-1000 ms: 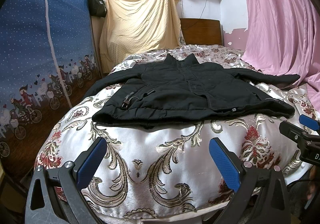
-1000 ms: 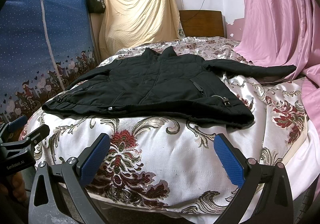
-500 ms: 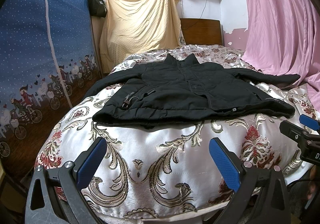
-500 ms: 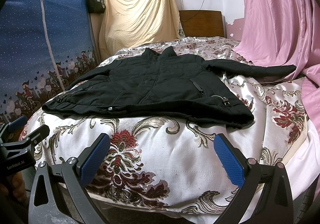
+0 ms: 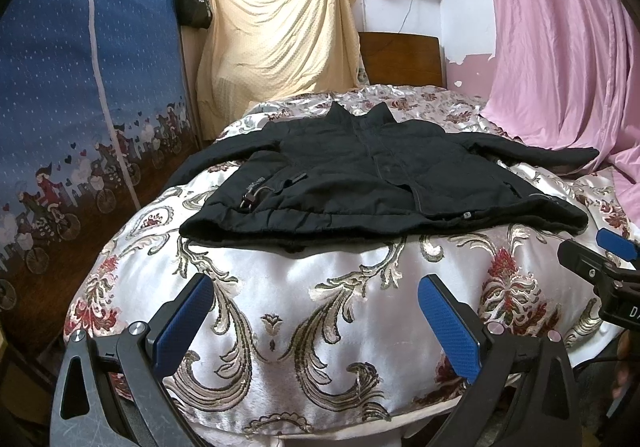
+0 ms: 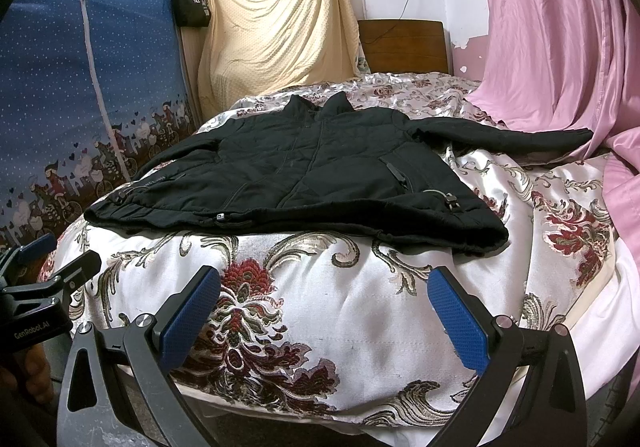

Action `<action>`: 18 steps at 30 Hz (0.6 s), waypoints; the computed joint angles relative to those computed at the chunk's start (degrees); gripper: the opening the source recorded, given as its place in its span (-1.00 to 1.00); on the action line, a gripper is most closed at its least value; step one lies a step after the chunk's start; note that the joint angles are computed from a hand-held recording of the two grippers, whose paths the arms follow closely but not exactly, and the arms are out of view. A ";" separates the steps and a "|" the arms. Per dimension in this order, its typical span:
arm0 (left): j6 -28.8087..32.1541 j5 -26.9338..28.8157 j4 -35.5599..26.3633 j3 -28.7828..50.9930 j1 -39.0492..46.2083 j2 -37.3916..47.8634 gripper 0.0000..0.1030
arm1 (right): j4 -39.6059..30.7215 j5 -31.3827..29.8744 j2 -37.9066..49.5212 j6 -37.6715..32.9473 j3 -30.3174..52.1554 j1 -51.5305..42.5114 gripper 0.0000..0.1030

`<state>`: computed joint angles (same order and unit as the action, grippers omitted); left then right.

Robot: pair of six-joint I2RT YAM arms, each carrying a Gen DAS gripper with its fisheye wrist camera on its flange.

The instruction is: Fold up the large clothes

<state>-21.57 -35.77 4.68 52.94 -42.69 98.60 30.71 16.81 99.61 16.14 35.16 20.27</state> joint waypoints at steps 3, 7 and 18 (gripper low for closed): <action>-0.42 0.68 -0.86 0.72 0.33 0.66 1.00 | -0.79 -0.26 0.09 -0.01 0.51 -0.20 0.98; -2.01 4.06 -7.80 6.19 1.83 2.65 1.00 | -4.43 -0.08 0.35 0.31 2.80 -0.11 0.98; 6.01 12.83 -27.29 38.29 7.25 18.22 1.00 | -11.93 -4.01 2.04 -11.00 11.83 -8.96 0.98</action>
<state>-15.57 -22.94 -22.61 91.24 -35.44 116.83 18.78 12.80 101.64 5.14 47.00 11.31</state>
